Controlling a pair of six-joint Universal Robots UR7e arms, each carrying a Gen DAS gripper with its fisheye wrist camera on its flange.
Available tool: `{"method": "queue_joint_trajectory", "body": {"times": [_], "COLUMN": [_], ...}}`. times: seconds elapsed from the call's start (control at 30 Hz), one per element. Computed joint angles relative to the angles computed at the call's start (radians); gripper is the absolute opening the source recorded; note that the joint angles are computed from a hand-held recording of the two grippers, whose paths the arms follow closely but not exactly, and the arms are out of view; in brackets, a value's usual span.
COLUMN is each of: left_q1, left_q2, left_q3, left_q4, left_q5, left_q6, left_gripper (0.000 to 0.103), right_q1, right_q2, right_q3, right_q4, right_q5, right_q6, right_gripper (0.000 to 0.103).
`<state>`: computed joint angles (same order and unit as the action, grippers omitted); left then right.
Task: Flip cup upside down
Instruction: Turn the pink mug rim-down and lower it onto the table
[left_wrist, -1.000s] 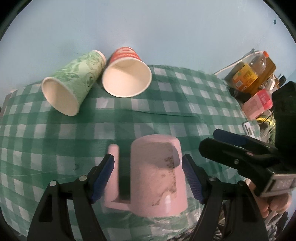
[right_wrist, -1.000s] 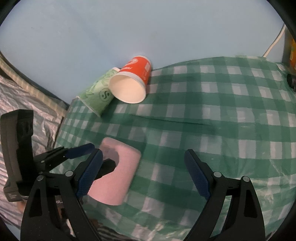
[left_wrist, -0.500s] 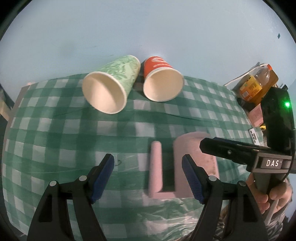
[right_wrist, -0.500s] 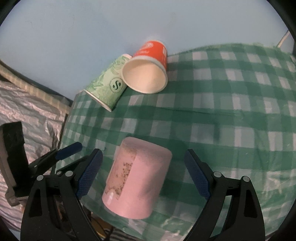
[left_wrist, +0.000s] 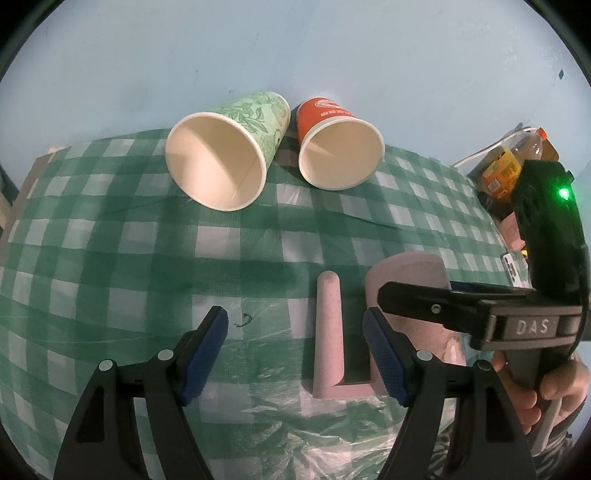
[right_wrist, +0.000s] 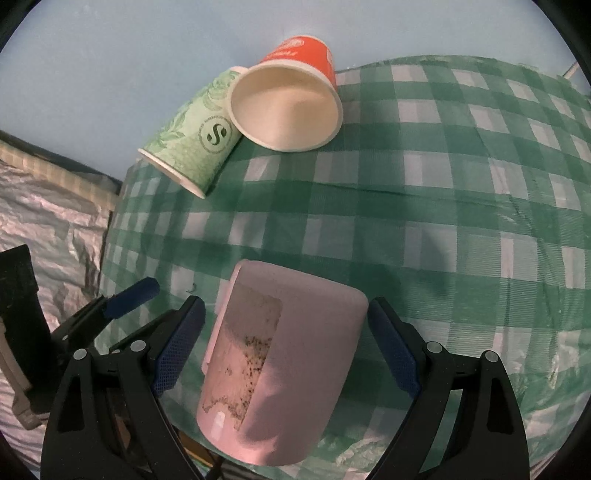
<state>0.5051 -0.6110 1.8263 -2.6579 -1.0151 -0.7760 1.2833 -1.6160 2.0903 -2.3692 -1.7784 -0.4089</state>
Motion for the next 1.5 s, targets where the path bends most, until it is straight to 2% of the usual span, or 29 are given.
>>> {"method": "queue_joint_trajectory", "body": {"times": [0.3, 0.4, 0.57, 0.77, 1.13, 1.37, 1.5], "left_q1": [-0.002, 0.000, -0.003, -0.012, -0.040, -0.062, -0.066], "left_q2": [-0.004, -0.006, -0.016, -0.027, -0.032, -0.035, -0.034], "left_q3": [0.024, 0.029, 0.043, 0.067, 0.091, 0.106, 0.112], "left_q4": [-0.053, -0.069, -0.088, -0.118, -0.127, -0.112, -0.121], "left_q5": [-0.001, -0.005, 0.004, 0.018, 0.054, 0.081, 0.078], "left_q6": [0.011, 0.009, 0.001, -0.019, -0.052, -0.084, -0.097], "left_gripper": [0.078, 0.080, 0.081, 0.081, 0.081, 0.081, 0.081], "right_q1": [0.004, 0.004, -0.011, -0.012, 0.025, 0.039, 0.045], "right_q2": [0.030, 0.035, 0.030, -0.014, -0.121, -0.125, -0.123], "right_q3": [-0.028, -0.036, -0.040, -0.009, 0.150, 0.235, 0.251], "right_q4": [0.039, 0.054, 0.064, 0.027, -0.254, -0.498, -0.549], "right_q5": [-0.022, -0.023, 0.022, 0.067, 0.111, 0.127, 0.134], "right_q6": [0.020, 0.017, -0.012, -0.089, -0.316, -0.428, -0.461], "right_gripper": [0.089, 0.081, 0.076, 0.074, 0.072, 0.072, 0.072]}}
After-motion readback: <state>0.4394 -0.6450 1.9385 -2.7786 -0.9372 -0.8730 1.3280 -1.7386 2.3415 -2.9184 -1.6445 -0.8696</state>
